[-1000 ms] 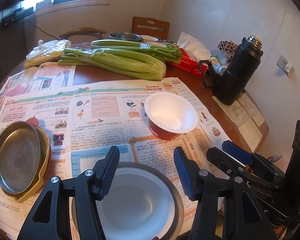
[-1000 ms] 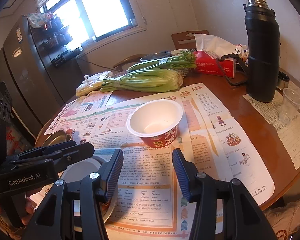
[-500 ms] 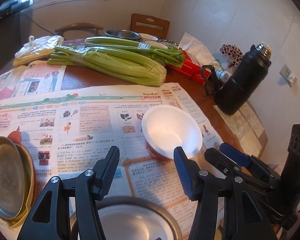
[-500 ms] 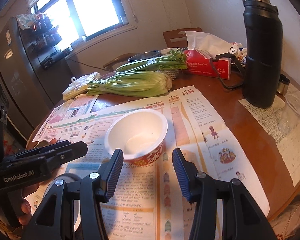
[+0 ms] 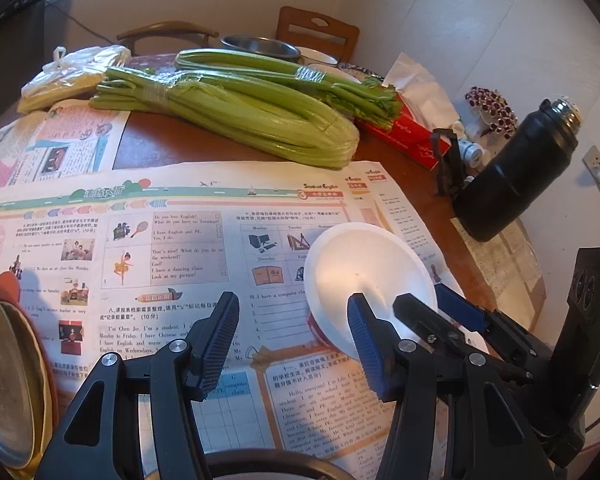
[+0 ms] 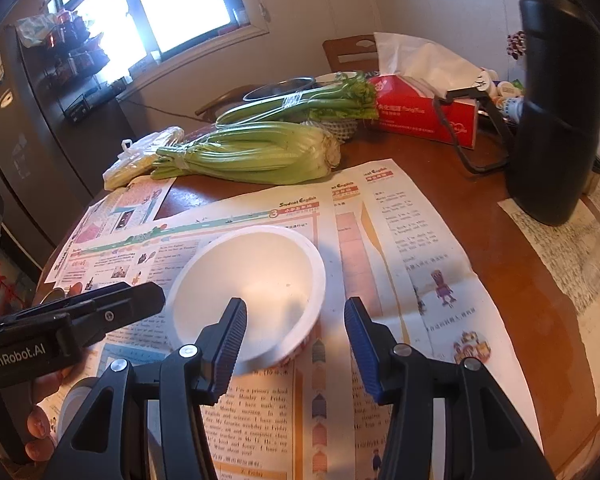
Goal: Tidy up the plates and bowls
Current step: 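Lift the second paper bowl with the left gripper and carry it over the first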
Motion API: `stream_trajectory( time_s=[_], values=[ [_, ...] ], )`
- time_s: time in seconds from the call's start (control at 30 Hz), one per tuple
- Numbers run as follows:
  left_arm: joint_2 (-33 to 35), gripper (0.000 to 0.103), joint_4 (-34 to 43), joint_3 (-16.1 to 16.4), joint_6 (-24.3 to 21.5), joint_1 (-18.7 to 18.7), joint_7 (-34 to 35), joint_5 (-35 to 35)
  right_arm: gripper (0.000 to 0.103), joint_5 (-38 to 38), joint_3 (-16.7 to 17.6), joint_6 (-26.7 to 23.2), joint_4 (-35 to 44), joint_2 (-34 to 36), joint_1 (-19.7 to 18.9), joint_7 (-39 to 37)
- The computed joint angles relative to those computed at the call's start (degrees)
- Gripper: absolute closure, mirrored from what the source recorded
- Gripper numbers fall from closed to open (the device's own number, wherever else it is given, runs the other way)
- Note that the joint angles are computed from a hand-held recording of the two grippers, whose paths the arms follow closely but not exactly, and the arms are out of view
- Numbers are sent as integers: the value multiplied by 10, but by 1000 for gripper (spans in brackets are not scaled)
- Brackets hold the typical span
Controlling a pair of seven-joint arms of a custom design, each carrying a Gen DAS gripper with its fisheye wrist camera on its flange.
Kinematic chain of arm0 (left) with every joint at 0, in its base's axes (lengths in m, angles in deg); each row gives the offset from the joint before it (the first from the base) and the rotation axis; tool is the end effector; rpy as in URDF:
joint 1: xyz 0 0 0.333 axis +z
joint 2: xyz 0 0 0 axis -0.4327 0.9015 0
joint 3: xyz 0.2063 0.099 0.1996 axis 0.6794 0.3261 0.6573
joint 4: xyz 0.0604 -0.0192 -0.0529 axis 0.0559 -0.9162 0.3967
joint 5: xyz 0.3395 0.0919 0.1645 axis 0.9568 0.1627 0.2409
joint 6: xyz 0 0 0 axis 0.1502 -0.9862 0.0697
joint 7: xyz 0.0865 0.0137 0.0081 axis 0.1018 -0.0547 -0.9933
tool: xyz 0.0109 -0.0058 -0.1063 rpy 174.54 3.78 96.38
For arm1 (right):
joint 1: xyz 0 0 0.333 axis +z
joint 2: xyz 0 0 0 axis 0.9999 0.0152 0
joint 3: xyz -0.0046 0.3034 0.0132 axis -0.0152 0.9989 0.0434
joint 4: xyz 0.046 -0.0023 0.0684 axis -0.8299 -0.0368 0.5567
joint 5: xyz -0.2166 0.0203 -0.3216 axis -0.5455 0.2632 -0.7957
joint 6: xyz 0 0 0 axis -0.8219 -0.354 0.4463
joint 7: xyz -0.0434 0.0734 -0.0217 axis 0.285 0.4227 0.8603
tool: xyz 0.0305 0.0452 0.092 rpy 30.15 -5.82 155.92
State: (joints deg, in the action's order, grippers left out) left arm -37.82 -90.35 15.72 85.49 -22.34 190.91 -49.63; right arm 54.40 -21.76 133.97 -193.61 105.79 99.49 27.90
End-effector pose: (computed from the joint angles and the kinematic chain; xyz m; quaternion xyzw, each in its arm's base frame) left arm 0.5972 -0.0984 0.3821 -0.6809 0.6556 -0.3123 0.0951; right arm 0.5973 0.1872 0.3513 -0.7011 0.6126 -0.1280 0.3419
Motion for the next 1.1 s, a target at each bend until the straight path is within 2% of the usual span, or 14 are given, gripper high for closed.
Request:
stream_trajectory(
  time_s=[0.13,0.3,0.5,0.63,0.73,0.8,0.97,1.1],
  values=[
    [12,45,13,1,-9,2,-5,2,52,-19,-9,-20,22,18,10,1],
    [27,45,25,2,-17,8,-18,16,52,-22,3,-25,29,25,10,-20],
    [42,45,38,2,-37,17,-38,32,52,31,49,-46,39,30,-20,-86],
    [46,46,43,-11,-53,31,-17,13,52,69,52,-64,45,31,-20,-119],
    [47,57,45,-22,-59,39,14,-15,52,87,44,-73,46,30,-10,-132],
    [47,58,48,-22,-68,40,27,-30,52,91,37,-76,46,28,0,-136],
    [38,61,38,-19,-55,37,44,-54,51,107,30,-72,41,21,13,-149],
    [16,61,20,-22,-43,37,88,-96,51,142,41,-63,34,9,7,-183]
  ],
)
